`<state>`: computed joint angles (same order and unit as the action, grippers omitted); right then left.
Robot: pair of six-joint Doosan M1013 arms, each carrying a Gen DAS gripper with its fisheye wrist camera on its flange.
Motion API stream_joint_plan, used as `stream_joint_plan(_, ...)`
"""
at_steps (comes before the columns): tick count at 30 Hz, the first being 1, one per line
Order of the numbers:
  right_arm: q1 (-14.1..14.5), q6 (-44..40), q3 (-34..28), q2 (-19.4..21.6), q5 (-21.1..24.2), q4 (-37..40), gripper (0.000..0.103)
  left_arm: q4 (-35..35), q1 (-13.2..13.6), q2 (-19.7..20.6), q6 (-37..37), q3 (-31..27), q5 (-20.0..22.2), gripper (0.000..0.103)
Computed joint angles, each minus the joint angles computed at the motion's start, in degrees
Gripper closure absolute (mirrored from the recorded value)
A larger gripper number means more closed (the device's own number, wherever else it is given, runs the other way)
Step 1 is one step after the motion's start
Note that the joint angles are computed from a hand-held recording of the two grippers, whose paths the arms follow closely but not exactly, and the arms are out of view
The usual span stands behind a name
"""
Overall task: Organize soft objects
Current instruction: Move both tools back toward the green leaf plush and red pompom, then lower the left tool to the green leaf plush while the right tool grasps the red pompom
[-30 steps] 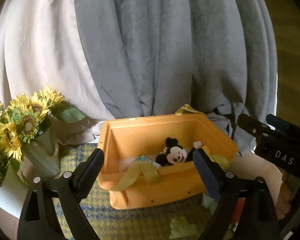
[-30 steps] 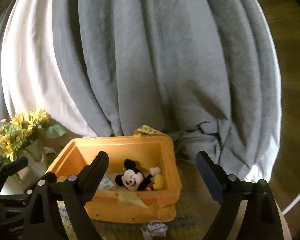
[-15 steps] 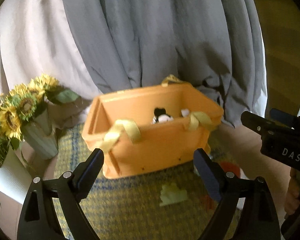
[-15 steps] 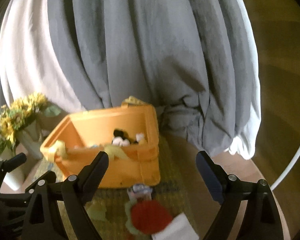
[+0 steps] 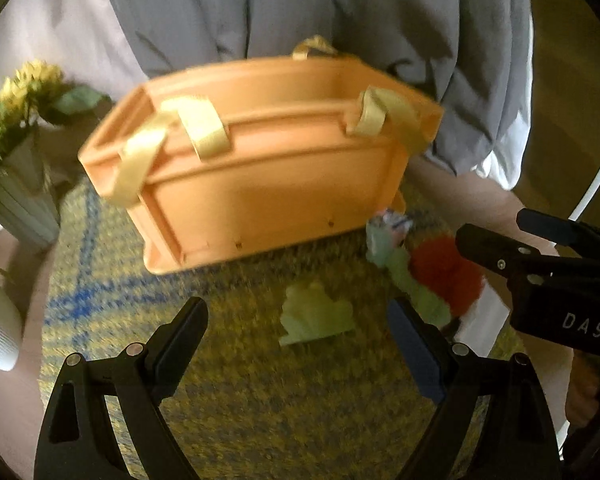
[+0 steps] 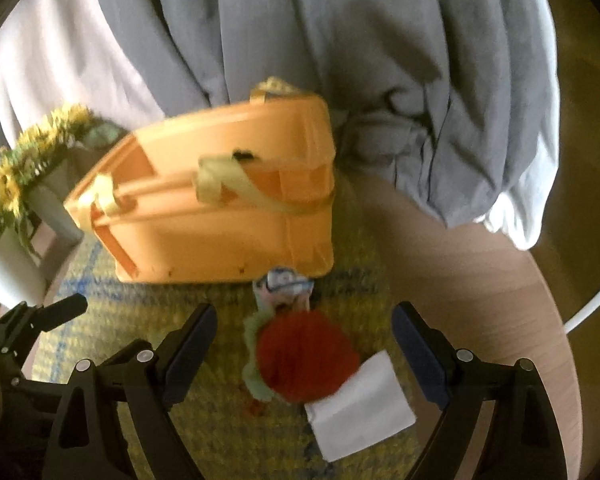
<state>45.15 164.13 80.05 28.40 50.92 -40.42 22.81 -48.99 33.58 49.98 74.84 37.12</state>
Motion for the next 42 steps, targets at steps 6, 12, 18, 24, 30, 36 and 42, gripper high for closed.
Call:
stream_joint_plan(6, -1.6, -5.6, -0.5, 1.4, -0.4, 8.5, 0.015, -3.1, 0.3, 2.0, 3.5, -1.8, 1.7, 0.012)
stream_joint_plan(12, -3.1, -10.5, -0.7, 2.5, -0.7, 14.7, 0.028, -3.6, 0.4, 4.1, 5.6, -4.0, 4.0, 0.013)
stream_joint_plan(18, -3.9, -13.9, -0.8, 3.4, -1.1, 18.1, 0.037, -6.6, 0.9, 5.4, 8.5, -5.2, 4.2, 0.018)
stream_joint_plan(24, -4.5, -16.3, -0.9, 3.9, -2.5, 20.7, 0.048, -11.6, 1.5, 5.9, 12.6, -5.6, 2.9, 0.034)
stream_joint_plan(30, -4.8, -17.1, -0.3, 3.9, -4.3, 22.3, 0.060, -15.2, 1.7, 6.3, 15.4, -5.8, 1.7, 0.047)
stream_joint_plan(36, -4.2, -15.0, 0.1, 3.5, -4.9, 20.3, 0.063, -11.5, 1.3, 5.5, 12.2, -4.7, 1.1, 0.048)
stream_joint_plan(42, -3.4, -12.3, 0.4, 2.7, -5.2, 17.6, 0.063, -7.2, 0.9, 3.5, 8.0, -2.7, -1.0, 0.048)
